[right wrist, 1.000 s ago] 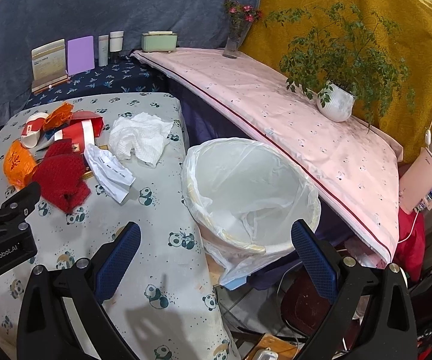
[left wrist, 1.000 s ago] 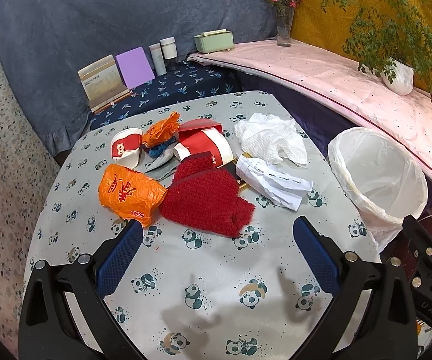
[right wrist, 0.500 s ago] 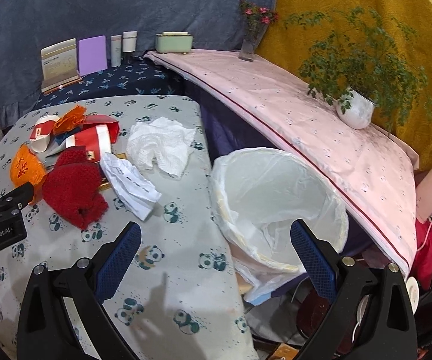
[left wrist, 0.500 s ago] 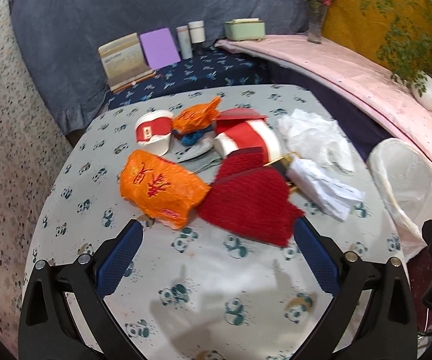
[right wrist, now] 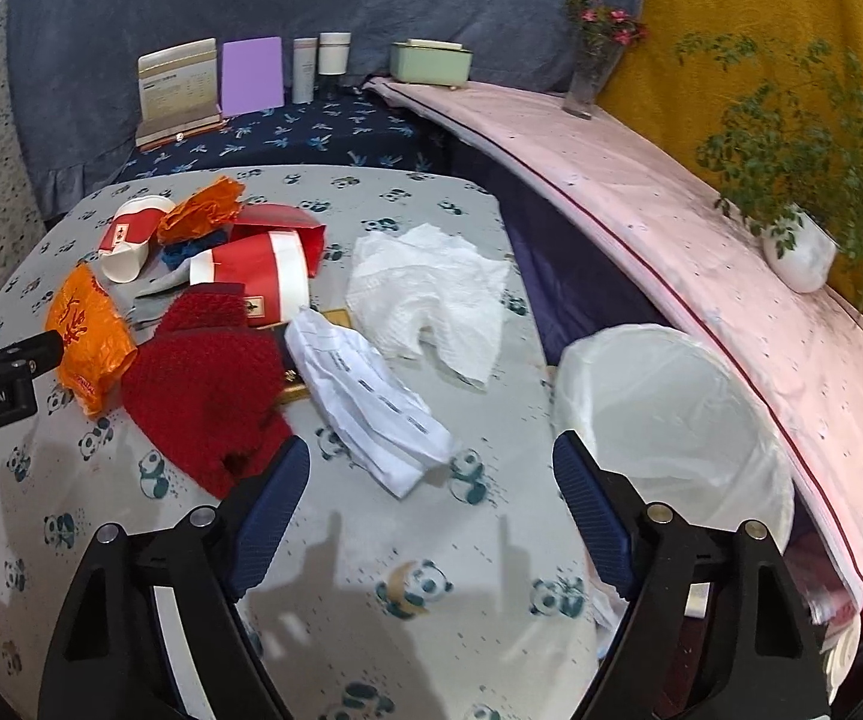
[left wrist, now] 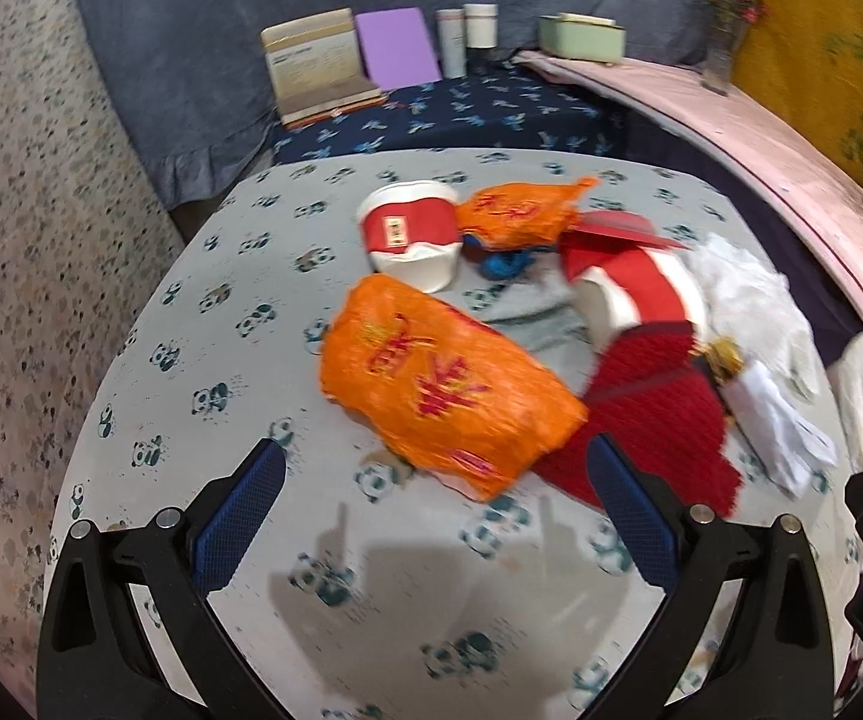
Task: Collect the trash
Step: 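Grasp the orange plastic bag with the left tool while the right tool grasps the white paper packet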
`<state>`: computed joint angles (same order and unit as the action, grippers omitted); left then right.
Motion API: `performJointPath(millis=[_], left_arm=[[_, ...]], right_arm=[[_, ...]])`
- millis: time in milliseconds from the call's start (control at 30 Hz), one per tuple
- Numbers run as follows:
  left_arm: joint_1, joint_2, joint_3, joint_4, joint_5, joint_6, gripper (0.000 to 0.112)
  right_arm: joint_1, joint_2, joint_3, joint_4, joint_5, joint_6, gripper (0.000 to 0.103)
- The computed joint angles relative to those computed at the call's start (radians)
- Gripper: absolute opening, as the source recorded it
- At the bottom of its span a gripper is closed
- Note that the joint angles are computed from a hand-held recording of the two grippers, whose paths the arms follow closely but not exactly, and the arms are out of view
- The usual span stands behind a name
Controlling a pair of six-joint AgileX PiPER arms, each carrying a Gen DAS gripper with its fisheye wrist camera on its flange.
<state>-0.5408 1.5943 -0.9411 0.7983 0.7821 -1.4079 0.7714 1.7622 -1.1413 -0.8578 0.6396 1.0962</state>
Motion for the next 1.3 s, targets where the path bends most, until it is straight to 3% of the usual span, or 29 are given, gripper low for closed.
performJointPath(millis=[100,367,600,667,800,867,900,933,1067,1133,1167,1300], left_arm=[[0.065,0.014,-0.007,-0.035,-0.043,0.044,0.096],[0.203,0.098,-0.085,-0.195,-0.156,0.211,0.096],[0.269,0.22,-0.178,-0.333,-0.174,0.334,0.096],[0.275,0.231,-0.177,-0.344,-0.18,0.336,0.095],[0.277,0.224,-0.151,-0.372,-0.216,0.38,0.061],[0.272,0.216,-0.137,-0.366,-0.222,0.375,0.052],[0.267,0.209,-0.128,-0.349,-0.224,0.357,0.038],[0.259,0.196,-0.115,-0.326,-0.223,0.338,0.034],[0.235,0.145,-0.075,-0.278,-0.226,0.295,0.023],[0.207,0.119,-0.06,-0.222,-0.208,0.248,0.022],[0.189,0.098,-0.051,-0.194,-0.197,0.224,0.021],[0.126,0.032,-0.04,-0.134,-0.155,0.177,0.021]], right_arm=[[-0.008,0.057,-0.058,0.03,-0.012,-0.046,0.072],[-0.046,0.198,-0.211,0.159,-0.013,-0.198,0.071],[-0.071,0.291,-0.294,0.232,0.002,-0.284,0.071],[-0.08,0.309,-0.308,0.263,0.001,-0.315,0.067],[-0.099,0.308,-0.293,0.337,-0.033,-0.369,0.049],[-0.104,0.297,-0.277,0.365,-0.058,-0.386,0.043],[-0.101,0.289,-0.265,0.369,-0.068,-0.386,0.041],[-0.098,0.281,-0.257,0.37,-0.076,-0.387,0.039],[-0.087,0.238,-0.213,0.397,-0.112,-0.402,0.032],[-0.077,0.21,-0.191,0.39,-0.124,-0.388,0.031],[-0.074,0.199,-0.183,0.386,-0.128,-0.385,0.024],[-0.061,0.133,-0.137,0.338,-0.147,-0.323,0.024]])
